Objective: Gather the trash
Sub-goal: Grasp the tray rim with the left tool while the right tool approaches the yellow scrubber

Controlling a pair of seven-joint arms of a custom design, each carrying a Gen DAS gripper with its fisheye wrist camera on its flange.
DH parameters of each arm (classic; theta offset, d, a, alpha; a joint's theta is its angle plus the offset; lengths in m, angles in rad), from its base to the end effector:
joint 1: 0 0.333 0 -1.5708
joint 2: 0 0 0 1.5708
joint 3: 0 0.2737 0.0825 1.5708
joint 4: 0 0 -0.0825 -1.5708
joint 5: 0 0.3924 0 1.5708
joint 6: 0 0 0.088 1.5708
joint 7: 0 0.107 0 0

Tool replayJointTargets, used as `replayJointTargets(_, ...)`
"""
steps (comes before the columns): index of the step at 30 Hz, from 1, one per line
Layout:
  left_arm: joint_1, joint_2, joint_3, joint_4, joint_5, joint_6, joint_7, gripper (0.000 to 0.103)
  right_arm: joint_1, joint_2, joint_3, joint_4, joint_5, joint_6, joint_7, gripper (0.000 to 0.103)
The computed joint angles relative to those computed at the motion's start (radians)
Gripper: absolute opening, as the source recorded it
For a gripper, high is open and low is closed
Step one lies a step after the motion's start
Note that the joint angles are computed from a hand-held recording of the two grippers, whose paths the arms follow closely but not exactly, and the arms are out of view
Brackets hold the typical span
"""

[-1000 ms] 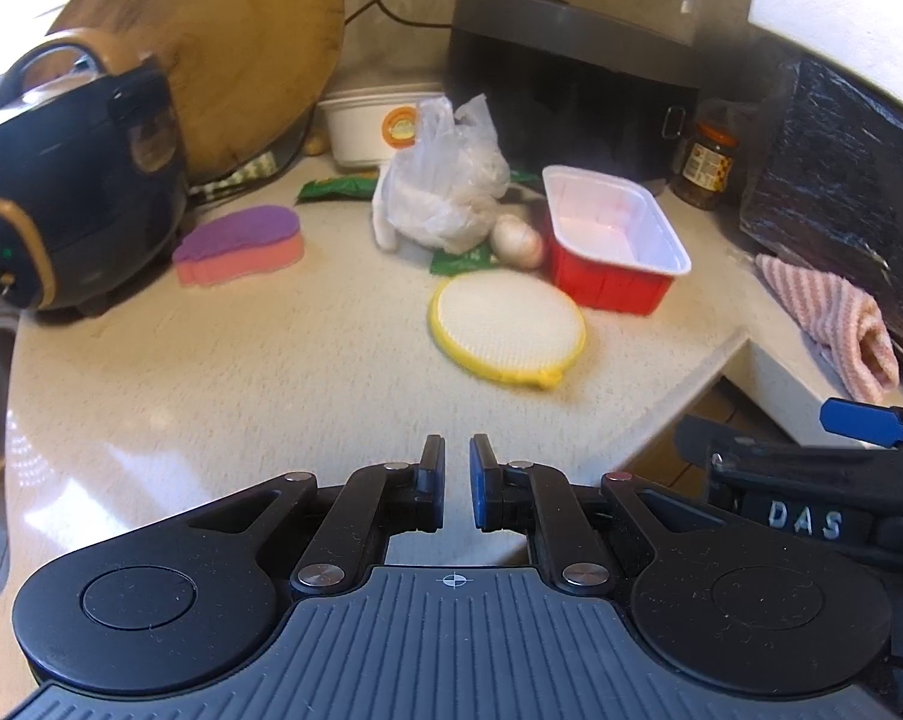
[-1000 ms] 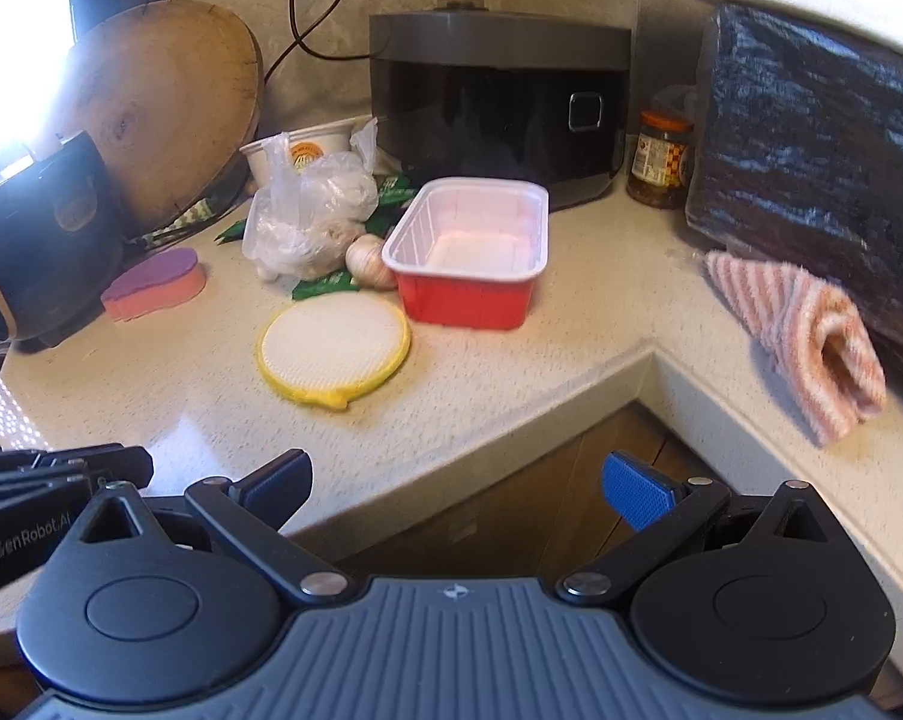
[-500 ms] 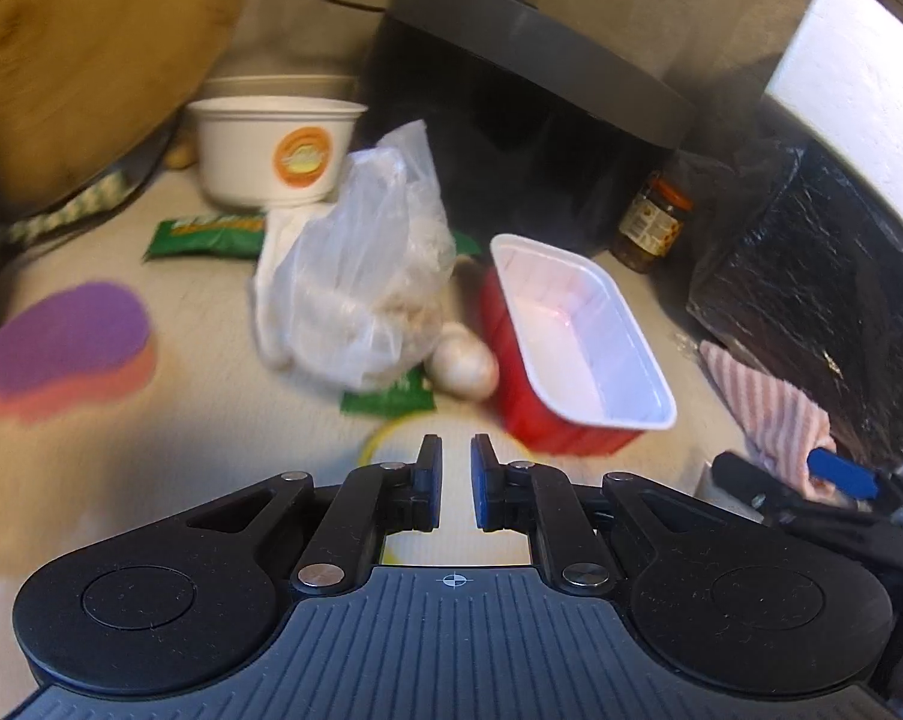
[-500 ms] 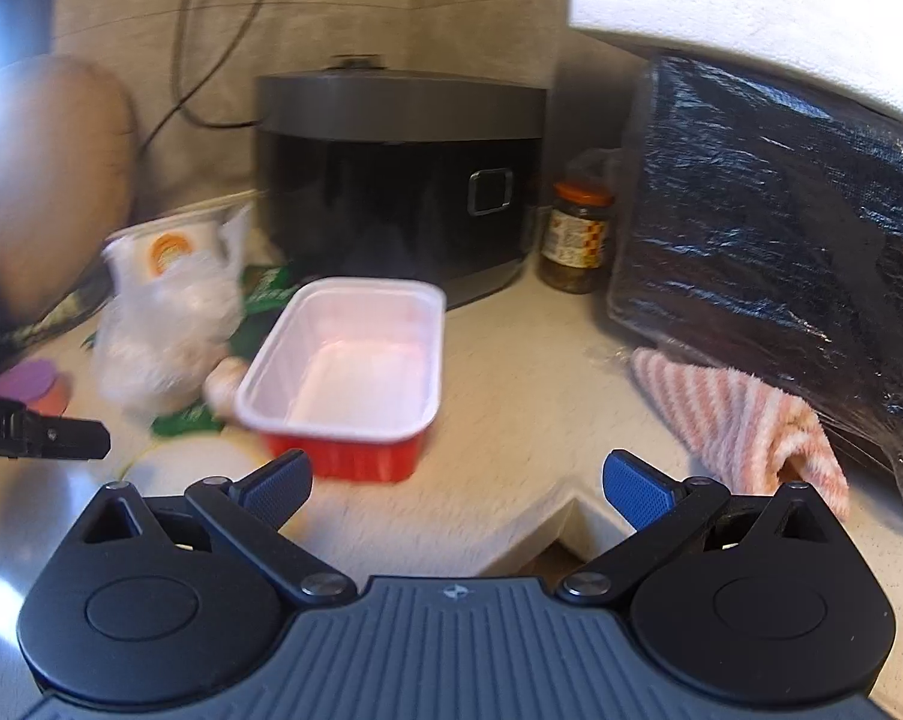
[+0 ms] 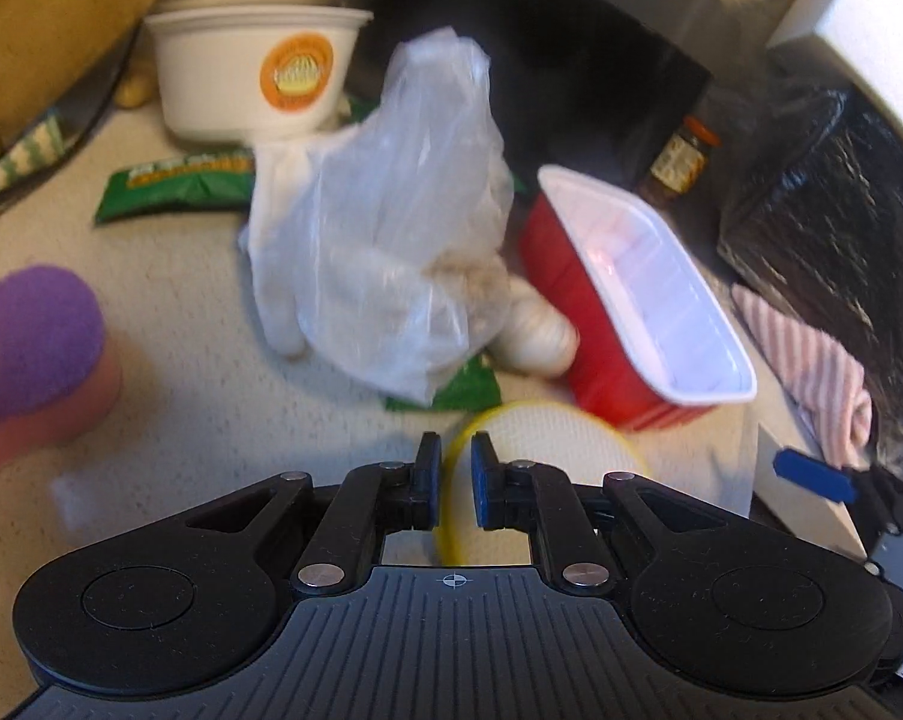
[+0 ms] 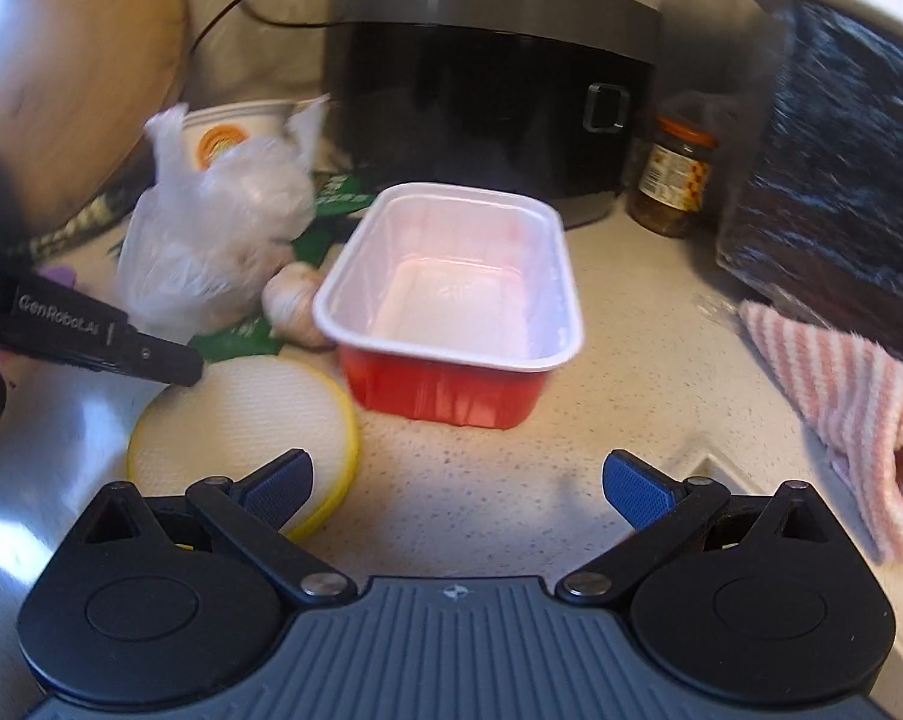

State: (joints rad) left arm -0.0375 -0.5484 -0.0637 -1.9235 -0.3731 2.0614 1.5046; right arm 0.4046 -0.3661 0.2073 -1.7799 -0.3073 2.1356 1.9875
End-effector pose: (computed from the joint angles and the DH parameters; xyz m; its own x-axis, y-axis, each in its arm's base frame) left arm 0.4273 -0.0724 0.7421 -0.1041 -0.9248 0.3659 -0.7997 -0.1409 -0.5836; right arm 0.3979 0.2916 0.7371 0.2379 -0.9674 0.0873 -0.6630 -0.2274 -0.7133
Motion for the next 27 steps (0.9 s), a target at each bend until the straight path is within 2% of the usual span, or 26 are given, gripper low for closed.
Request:
replayJointTargets(3, -0.021, -0.001, 0.028, 0.018, -0.048, -0.050, 0.028, 0.013, 0.002, -0.023, -0.022, -0.017, 0.038, 0.027, 0.004, 0.101)
replayJointTargets(4, -0.018, -0.014, 0.028, 0.017, -0.054, -0.043, 0.027, 0.013, 0.005, -0.038, -0.039, -0.027, 0.071, 0.044, -0.001, 0.101)
replayJointTargets(6, -0.019, -0.014, 0.027, 0.039, -0.072, -0.024, 0.020, 0.013, 0.001, -0.066, -0.057, -0.054, 0.112, 0.079, 0.004, 0.101)
replayJointTargets(9, -0.039, 0.033, 0.034, 0.108, -0.146, 0.032, -0.013, 0.013, -0.013, -0.066, -0.054, -0.045, 0.123, 0.065, 0.003, 0.101)
replayJointTargets(11, -0.041, 0.103, 0.011, 0.180, -0.157, 0.085, -0.059, 0.013, -0.017, -0.064, -0.040, -0.045, 0.120, 0.050, 0.018, 0.101)
replayJointTargets(13, -0.018, 0.180, -0.048, 0.257, -0.049, 0.122, -0.109, 0.016, -0.010, -0.072, -0.035, -0.053, 0.130, 0.038, 0.020, 0.101)
replayJointTargets(14, 0.001, 0.226, -0.090, 0.302, 0.056, 0.124, -0.142, 0.016, -0.007, -0.084, -0.033, -0.064, 0.135, 0.036, 0.025, 0.101)
replayJointTargets(16, 0.006, 0.292, -0.129, 0.355, 0.193, 0.114, -0.172, 0.018, -0.001, -0.114, -0.037, -0.089, 0.149, 0.028, 0.029, 0.101)
replayJointTargets(19, -0.026, 0.356, -0.127, 0.399, 0.234, 0.061, -0.153, 0.019, -0.009, -0.169, -0.042, -0.133, 0.148, 0.010, 0.039, 0.103)
replayJointTargets(21, -0.039, 0.380, -0.135, 0.410, 0.282, 0.051, -0.166, 0.019, -0.032, -0.199, -0.034, -0.151, 0.123, -0.014, 0.070, 0.103)
replayJointTargets(24, -0.068, 0.408, -0.134, 0.419, 0.280, 0.045, -0.142, 0.022, -0.073, -0.231, -0.010, -0.162, 0.065, -0.057, 0.132, 0.103)
replayJointTargets(27, -0.090, 0.425, -0.145, 0.426, 0.319, 0.039, -0.137, 0.013, -0.095, -0.243, 0.009, -0.148, 0.015, -0.116, 0.164, 0.103)
